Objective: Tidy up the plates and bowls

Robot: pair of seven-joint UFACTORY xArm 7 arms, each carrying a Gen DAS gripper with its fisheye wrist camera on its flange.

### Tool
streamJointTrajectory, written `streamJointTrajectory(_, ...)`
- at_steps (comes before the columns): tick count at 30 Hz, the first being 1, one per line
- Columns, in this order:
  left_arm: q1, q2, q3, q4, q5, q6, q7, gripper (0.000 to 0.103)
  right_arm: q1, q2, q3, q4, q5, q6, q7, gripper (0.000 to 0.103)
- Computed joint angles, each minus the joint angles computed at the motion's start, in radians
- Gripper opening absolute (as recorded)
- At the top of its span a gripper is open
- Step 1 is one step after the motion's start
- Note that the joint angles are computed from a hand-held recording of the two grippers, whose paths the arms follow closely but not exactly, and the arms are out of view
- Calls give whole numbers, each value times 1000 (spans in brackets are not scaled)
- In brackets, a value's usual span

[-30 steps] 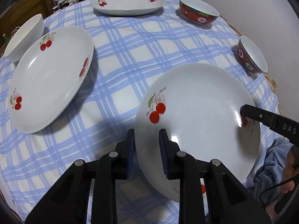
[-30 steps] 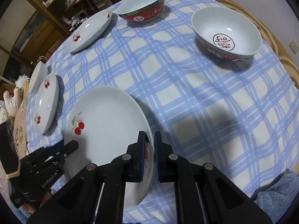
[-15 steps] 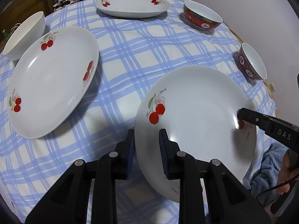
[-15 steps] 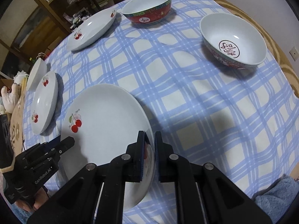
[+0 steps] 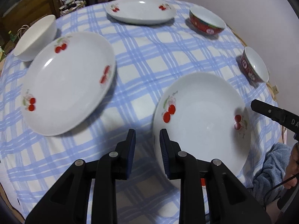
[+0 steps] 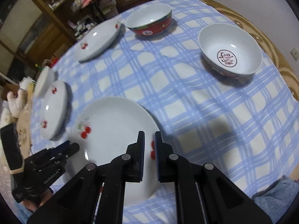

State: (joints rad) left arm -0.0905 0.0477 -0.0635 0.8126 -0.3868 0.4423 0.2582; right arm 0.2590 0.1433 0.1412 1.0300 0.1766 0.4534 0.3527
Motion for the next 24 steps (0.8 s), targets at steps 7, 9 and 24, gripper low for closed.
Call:
streamJointTrajectory(7,29,-75,35,9,-1,110,16,33,9,-51,4,-25,-21,-64,-1,11)
streamJointTrajectory(9,37,-101,46,-1,20,116,15,43,16,-70,2,-35,-45,-87,6,12)
streamJointTrajectory(24,81,-175,81,-2,233,77,-34,87,68,-64,-21,33,-413,-86,302,102)
